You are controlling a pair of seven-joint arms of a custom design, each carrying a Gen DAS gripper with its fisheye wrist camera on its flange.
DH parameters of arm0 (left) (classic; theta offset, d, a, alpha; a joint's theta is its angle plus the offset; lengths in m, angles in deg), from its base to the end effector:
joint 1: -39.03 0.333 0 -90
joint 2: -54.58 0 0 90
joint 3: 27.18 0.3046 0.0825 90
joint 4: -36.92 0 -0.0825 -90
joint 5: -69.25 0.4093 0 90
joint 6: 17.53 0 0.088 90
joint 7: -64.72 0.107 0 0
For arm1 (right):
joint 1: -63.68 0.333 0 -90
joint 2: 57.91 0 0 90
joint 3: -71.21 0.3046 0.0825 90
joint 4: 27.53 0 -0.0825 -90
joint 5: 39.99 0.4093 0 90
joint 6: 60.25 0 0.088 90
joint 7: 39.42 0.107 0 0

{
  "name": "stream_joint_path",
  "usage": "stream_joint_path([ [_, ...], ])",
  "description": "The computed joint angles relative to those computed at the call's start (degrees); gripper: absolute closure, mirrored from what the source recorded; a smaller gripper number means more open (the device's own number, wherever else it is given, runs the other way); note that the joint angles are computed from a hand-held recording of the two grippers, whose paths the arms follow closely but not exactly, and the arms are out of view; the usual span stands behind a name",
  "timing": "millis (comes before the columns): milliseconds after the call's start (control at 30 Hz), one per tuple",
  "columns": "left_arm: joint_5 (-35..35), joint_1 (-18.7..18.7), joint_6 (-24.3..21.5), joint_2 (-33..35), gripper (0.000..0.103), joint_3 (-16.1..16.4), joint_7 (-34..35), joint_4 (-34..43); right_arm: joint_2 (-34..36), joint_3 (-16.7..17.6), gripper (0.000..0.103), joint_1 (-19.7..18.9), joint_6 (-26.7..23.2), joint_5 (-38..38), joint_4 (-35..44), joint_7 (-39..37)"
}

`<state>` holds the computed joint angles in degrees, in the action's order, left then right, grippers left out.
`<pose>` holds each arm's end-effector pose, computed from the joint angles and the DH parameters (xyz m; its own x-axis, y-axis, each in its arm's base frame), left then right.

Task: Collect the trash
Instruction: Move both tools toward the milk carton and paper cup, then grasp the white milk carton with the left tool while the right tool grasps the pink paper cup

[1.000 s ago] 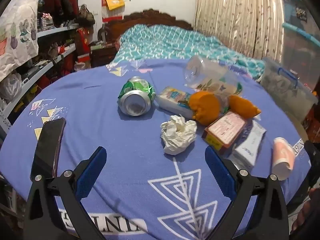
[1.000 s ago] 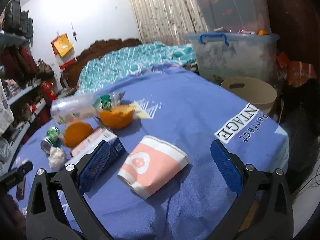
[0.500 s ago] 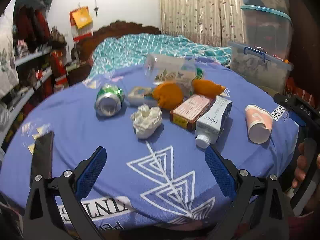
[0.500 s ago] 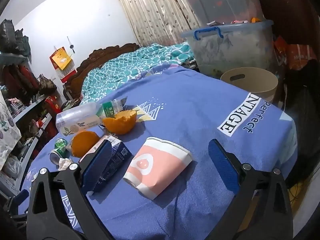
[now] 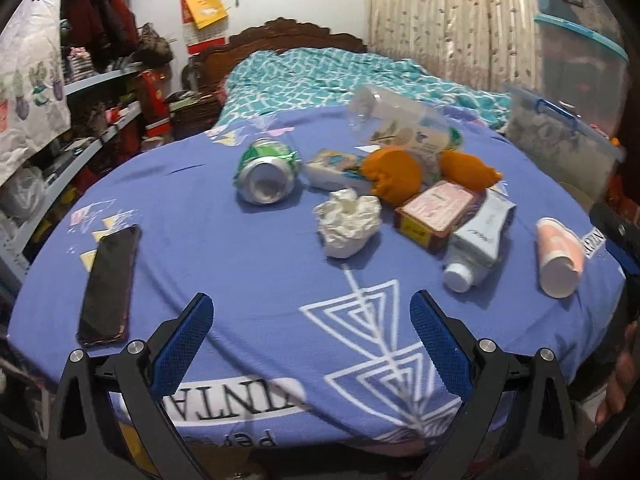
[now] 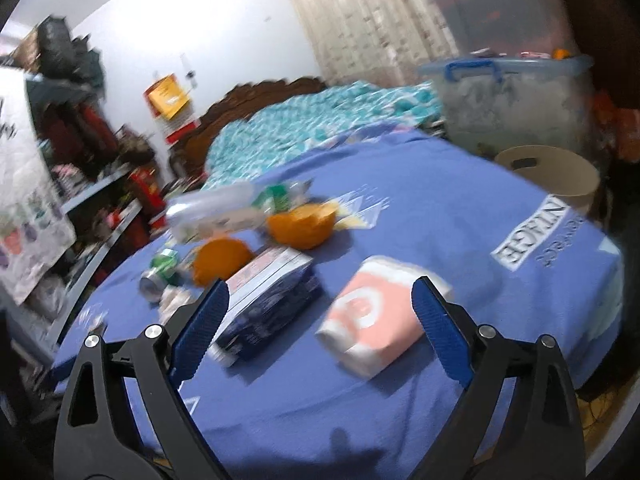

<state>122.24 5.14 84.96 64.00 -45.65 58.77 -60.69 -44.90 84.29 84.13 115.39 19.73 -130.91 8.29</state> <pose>0.4503 -0.4537 0.4994 0.5194 -0.8519 -0.0674 -0.5949 -0.3038 -0.7442 0.6033 0.3031 0.4889 0.4407 -0.8305 -0.3406 -0.5786 0.0272 -0.8151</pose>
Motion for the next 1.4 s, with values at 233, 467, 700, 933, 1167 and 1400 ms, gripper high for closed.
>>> stream_joint_path([
  [233, -1.2, 0.0, -2.2, -1.2, 0.009, -0.4, -2.1, -1.1, -2.0, -0.4, 0.003, 0.8, -6.8, -0.8, -1.9, -4.7],
  [467, -1.1, -0.4, -6.4, -1.5, 0.009, -1.0, -3.8, -0.7, -1.5, -2.1, 0.003, 1.2, -21.7, -6.6, -0.3, -2.3],
  [700, -2.2, 0.3, -4.1, -3.3, 0.009, -1.2, -4.2, -2.7, -1.5, -2.5, 0.003, 2.2, -25.6, -10.7, -0.3, -2.3],
  [933, 0.8, 0.8, -1.8, 0.4, 0.009, -0.3, 3.8, 1.4, -1.5, -3.1, 0.02, 2.2, -19.6, -9.3, -0.7, -1.9],
  [1167, -1.3, 3.8, 15.0, 6.7, 0.009, 2.5, 13.2, 8.6, 0.2, -3.9, 0.022, 1.3, -4.4, -6.0, -0.9, 5.2],
  [1400, -6.1, 0.9, 17.6, 19.9, 0.009, 6.0, 24.8, 24.4, 3.6, -7.5, 0.02, 1.7, -5.2, -18.8, 0.3, 21.1],
])
